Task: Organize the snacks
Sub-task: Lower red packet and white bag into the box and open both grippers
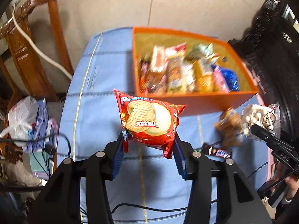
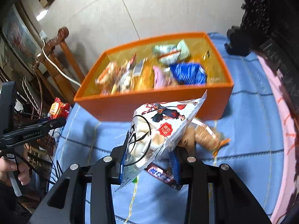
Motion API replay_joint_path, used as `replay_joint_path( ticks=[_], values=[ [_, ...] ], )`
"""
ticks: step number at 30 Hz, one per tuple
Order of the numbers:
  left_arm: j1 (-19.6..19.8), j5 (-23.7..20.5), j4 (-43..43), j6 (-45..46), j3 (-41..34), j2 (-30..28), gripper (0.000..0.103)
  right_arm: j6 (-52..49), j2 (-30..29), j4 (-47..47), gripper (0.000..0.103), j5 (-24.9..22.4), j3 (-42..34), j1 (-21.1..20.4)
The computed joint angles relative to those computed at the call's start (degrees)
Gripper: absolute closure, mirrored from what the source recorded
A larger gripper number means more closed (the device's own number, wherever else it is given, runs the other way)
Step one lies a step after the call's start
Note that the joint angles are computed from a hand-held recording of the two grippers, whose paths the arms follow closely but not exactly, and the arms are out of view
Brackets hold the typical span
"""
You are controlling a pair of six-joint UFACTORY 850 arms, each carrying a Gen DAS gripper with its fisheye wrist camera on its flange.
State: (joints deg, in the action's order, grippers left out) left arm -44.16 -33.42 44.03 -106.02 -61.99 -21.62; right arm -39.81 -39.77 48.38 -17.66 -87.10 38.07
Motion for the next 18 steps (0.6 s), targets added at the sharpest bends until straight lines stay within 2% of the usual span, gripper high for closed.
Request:
replay_joint_path(
  ticks=[6,11,18],
  values=[
    [1.41,-1.73,2.01,2.59,-4.67,-1.21,0.057,-1.4,-0.31,0.6,0.066,0.59,-3.17,-0.84],
    [4.17,-1.21,3.12,5.7,-8.72,-3.24,0.057,0.96,-3.05,-2.38,0.065,0.62,-9.26,-1.64],
    [9.68,0.44,-0.45,13.24,-18.21,-10.72,0.055,18.92,-14.9,-17.98,0.063,-3.73,-28.39,-2.13]
  ],
)
